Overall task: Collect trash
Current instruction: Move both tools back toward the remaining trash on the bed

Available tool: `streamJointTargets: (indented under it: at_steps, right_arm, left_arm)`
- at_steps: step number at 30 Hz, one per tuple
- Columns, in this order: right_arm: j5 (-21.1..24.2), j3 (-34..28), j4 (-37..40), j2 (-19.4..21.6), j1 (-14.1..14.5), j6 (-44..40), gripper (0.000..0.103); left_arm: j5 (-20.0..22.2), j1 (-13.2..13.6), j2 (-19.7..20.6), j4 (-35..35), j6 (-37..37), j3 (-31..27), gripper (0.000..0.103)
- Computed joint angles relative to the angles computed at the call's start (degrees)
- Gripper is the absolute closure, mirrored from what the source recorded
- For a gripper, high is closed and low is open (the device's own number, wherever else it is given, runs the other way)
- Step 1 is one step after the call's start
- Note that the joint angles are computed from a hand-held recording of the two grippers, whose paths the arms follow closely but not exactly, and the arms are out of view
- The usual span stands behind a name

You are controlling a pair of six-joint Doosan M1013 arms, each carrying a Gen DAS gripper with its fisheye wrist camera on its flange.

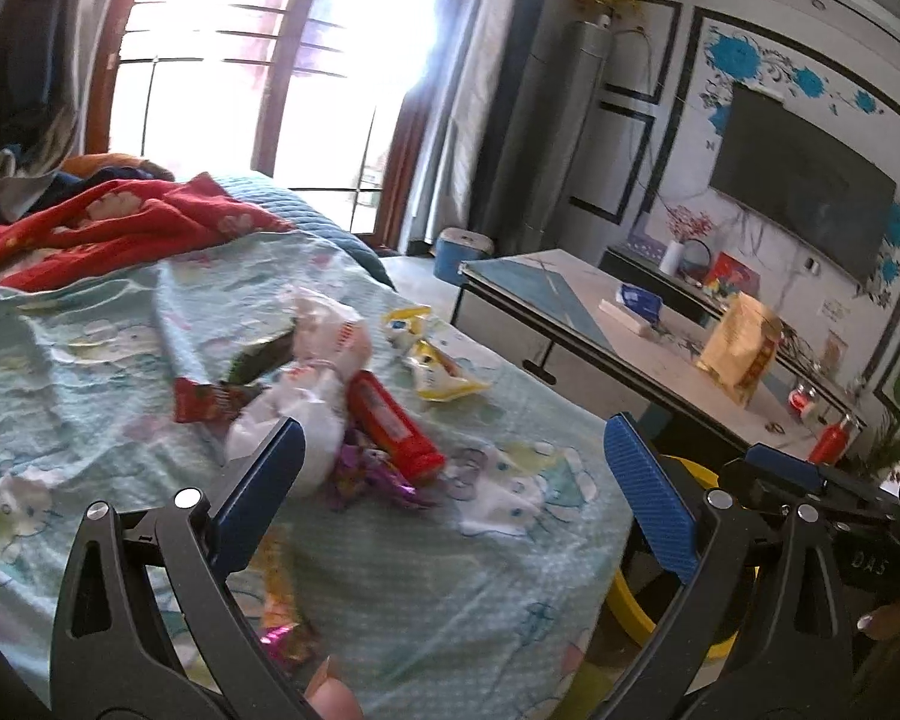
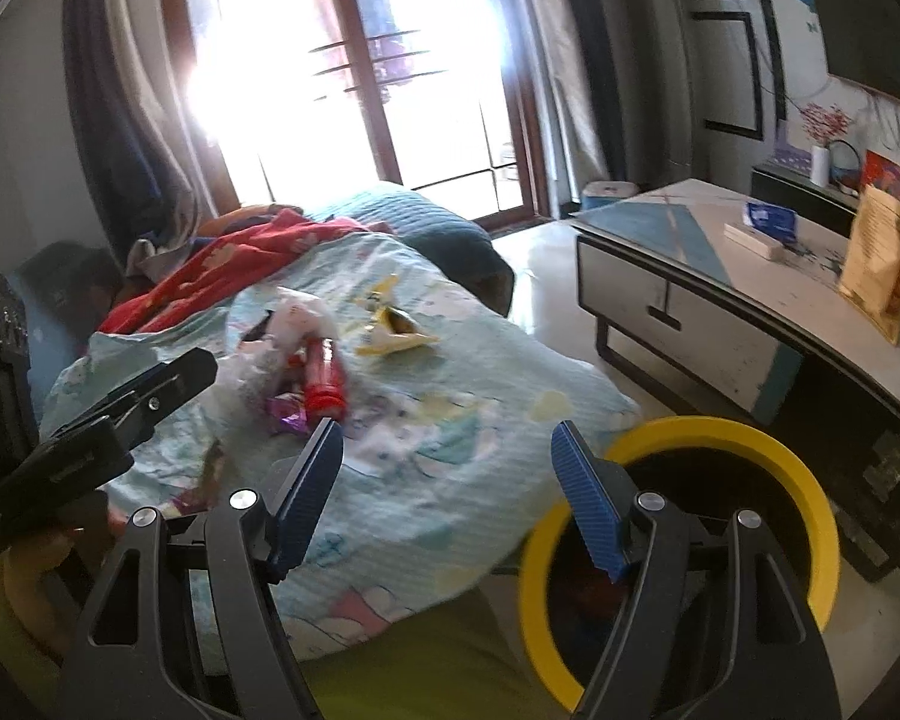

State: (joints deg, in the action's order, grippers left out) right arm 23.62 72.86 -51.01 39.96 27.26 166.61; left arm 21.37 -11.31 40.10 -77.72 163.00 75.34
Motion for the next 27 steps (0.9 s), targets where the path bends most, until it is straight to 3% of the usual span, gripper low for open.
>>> streamJointTargets:
  at_steps: [7, 16, 27]
  right_arm:
    - [0.5, -4.4, 3.3, 2.3, 0.0, -4.9, 0.033]
    - [2.9, -12.8, 14.1, 7.0, -0.7, -18.5, 0.033]
    - [9.9, -27.2, 28.4, 15.2, -2.5, -34.5, 0.033]
  left_arm:
    - [-1.2, 1.4, 0.5, 1.0, -3.5, -0.9, 0.011]
    - [-2.1, 2.9, 1.7, 5.2, -11.0, -2.5, 0.011]
    - [2.3, 4.1, 4.2, 12.7, -20.6, -5.9, 0.011]
